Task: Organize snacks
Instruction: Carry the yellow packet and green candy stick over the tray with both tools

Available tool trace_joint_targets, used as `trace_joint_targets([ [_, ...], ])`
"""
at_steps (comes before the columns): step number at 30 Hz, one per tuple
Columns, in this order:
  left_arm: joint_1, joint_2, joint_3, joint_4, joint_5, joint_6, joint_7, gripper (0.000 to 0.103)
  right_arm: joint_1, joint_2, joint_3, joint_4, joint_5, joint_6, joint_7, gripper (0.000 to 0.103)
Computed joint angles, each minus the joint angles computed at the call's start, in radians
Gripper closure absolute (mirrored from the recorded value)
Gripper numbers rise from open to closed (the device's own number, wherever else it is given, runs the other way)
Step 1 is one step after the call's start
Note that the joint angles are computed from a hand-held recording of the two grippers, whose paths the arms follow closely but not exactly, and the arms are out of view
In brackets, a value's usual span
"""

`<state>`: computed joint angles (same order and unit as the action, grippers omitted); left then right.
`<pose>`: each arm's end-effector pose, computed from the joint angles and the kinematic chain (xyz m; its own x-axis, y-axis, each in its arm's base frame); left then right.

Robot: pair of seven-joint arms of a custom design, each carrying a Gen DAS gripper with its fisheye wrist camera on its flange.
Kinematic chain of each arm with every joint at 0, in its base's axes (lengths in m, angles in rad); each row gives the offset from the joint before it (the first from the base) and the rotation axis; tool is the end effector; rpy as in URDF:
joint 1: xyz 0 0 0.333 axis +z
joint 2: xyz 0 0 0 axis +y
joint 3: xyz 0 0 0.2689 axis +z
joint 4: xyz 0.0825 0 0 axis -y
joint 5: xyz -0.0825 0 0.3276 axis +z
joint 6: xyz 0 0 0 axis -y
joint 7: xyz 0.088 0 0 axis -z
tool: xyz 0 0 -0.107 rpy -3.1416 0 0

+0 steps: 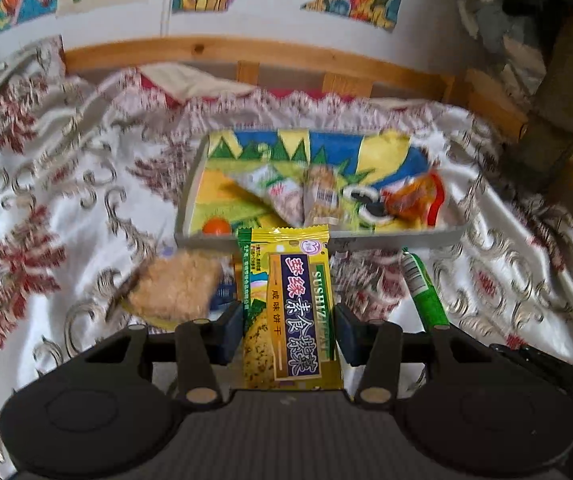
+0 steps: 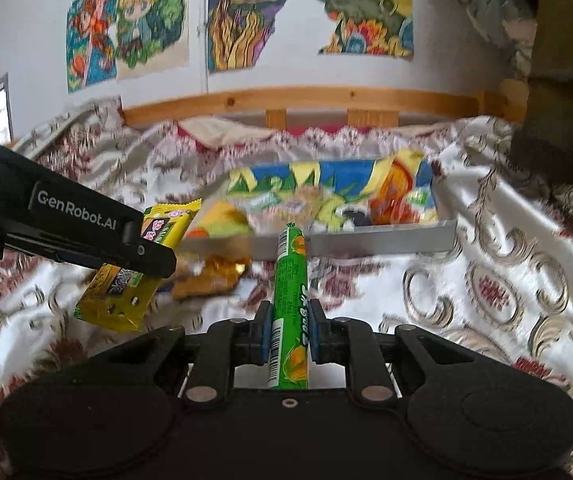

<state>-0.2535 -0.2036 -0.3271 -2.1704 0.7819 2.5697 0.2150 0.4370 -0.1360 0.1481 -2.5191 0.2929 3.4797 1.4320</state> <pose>0.4020 -0.2877 0.5139 0.1489 -0.9788 0.1404 -0.6423 -0.2037 -0.7389 0.4033 0.2283 0.4555 0.4202 -0.9056 -0.0575 -0.4445 -0.1502 -0.8831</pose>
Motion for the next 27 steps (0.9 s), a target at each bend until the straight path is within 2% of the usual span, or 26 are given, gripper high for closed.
trace_joint_targets([
  [3, 0.005, -0.003, -0.005, 0.036, 0.021, -0.019, -0.005, 0.051, 0.033, -0.019, -0.063, 0.006, -0.069, 0.006, 0.06, 0.084],
  [6, 0.01, 0.006, -0.01, 0.074, 0.056, -0.034, -0.01, 0.051, 0.022, -0.026, -0.069, 0.023, -0.088, 0.018, 0.076, 0.084],
  [11, 0.016, 0.048, -0.007, 0.149, 0.123, -0.05, -0.032, 0.051, 0.022, 0.017, -0.111, 0.098, -0.186, 0.017, 0.11, 0.084],
  [13, 0.017, 0.08, 0.0, 0.194, 0.152, -0.053, -0.043, 0.051, 0.049, 0.047, -0.186, 0.147, -0.331, 0.017, 0.218, 0.084],
  [16, 0.01, 0.136, 0.014, 0.273, 0.194, -0.064, -0.041, 0.051, 0.019, 0.12, -0.212, 0.263, -0.47, 0.022, 0.321, 0.084],
  [19, -0.01, 0.216, 0.035, 0.379, 0.233, -0.085, -0.023, 0.051, -0.082, 0.222, -0.174, 0.433, -0.668, 0.015, 0.491, 0.084],
  [20, -0.02, 0.242, 0.044, 0.411, 0.24, -0.094, -0.015, 0.051, -0.108, 0.25, -0.153, 0.477, -0.686, 0.014, 0.504, 0.084],
  [23, -0.044, 0.328, 0.08, 0.513, 0.235, -0.107, 0.021, 0.051, -0.195, 0.35, -0.08, 0.609, -0.728, 0.026, 0.525, 0.084],
  [25, -0.06, 0.386, 0.105, 0.58, 0.221, -0.118, 0.052, 0.051, -0.189, 0.405, -0.082, 0.666, -0.678, 0.048, 0.472, 0.084],
  [27, -0.077, 0.433, 0.13, 0.633, 0.209, -0.122, 0.08, 0.051, -0.221, 0.462, -0.052, 0.722, -0.665, 0.064, 0.454, 0.084],
])
